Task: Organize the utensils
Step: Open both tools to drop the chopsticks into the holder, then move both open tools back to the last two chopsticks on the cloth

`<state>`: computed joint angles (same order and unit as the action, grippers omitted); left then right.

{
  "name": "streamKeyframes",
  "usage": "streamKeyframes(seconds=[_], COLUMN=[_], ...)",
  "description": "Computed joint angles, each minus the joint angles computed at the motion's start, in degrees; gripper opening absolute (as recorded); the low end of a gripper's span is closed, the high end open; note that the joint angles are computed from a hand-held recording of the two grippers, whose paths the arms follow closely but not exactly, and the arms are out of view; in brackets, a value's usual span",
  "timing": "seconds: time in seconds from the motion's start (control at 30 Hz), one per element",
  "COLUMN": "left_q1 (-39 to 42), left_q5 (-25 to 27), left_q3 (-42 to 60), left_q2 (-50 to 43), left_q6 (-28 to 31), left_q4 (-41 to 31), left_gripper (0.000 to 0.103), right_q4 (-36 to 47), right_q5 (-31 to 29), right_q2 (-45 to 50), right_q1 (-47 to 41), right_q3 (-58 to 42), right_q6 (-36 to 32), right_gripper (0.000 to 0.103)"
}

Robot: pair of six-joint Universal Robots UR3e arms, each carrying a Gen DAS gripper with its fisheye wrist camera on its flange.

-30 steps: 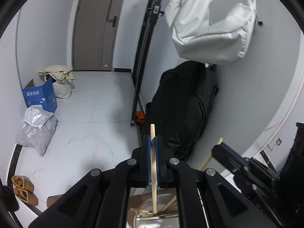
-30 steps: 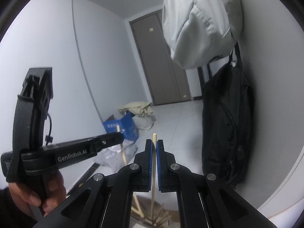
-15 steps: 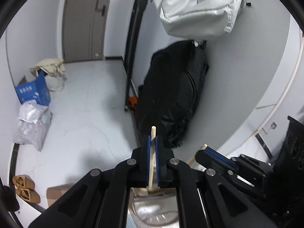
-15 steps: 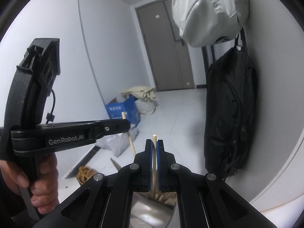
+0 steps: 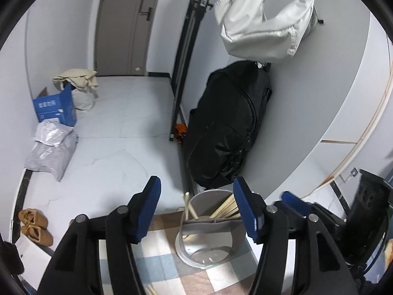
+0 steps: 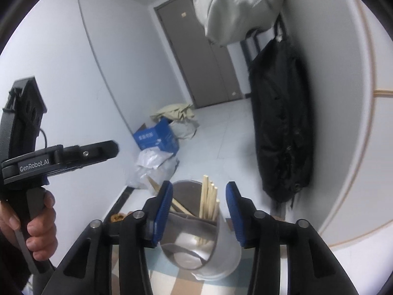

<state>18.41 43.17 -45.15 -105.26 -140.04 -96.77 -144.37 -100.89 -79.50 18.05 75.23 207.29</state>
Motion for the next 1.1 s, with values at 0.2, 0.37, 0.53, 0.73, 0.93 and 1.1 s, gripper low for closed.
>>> streamKeyframes(seconds=[0.2, 0.37, 0.53, 0.73, 0.93, 1.1], left_q1=[3.5, 7.3, 11.8, 17.8, 24.4, 28.0], left_q5=[-0.3, -1.2, -3.5, -6.3, -9.0, -9.8], left_q3=[-9.4, -16.3, -23.4, -27.4, -32.3, -38.8], left_q2=[7.7, 14.7, 22.0, 28.2, 34.1, 38.0], left_q6=[-1.9, -0.8, 2.5, 10.1, 18.4, 23.2], left_q4=[4.9, 5.6, 5.1, -1.8, -8.6, -10.5], left_gripper=[0.070, 0.076, 0.083, 0.090, 0.096, 0.098], right_q4=[1.4, 1.2, 1.7, 2.4, 2.3, 0.3], right_q5=[-4.5, -8.6, -13.0, -17.8, -21.7, -24.4], right_q2=[-3.0, -2.8, -0.7, 0.3, 0.7, 0.9], right_q1=[4.5, 10.1, 16.3, 22.0, 26.2, 29.7], right_q3=[-0.6, -3.2, -6.5, -7.6, -6.3, -2.8], right_q6=[0.4, -0.1, -1.3, 0.4, 2.8, 5.4], right_gripper=[0.059, 0.075, 0.079, 0.083, 0.086, 0.096])
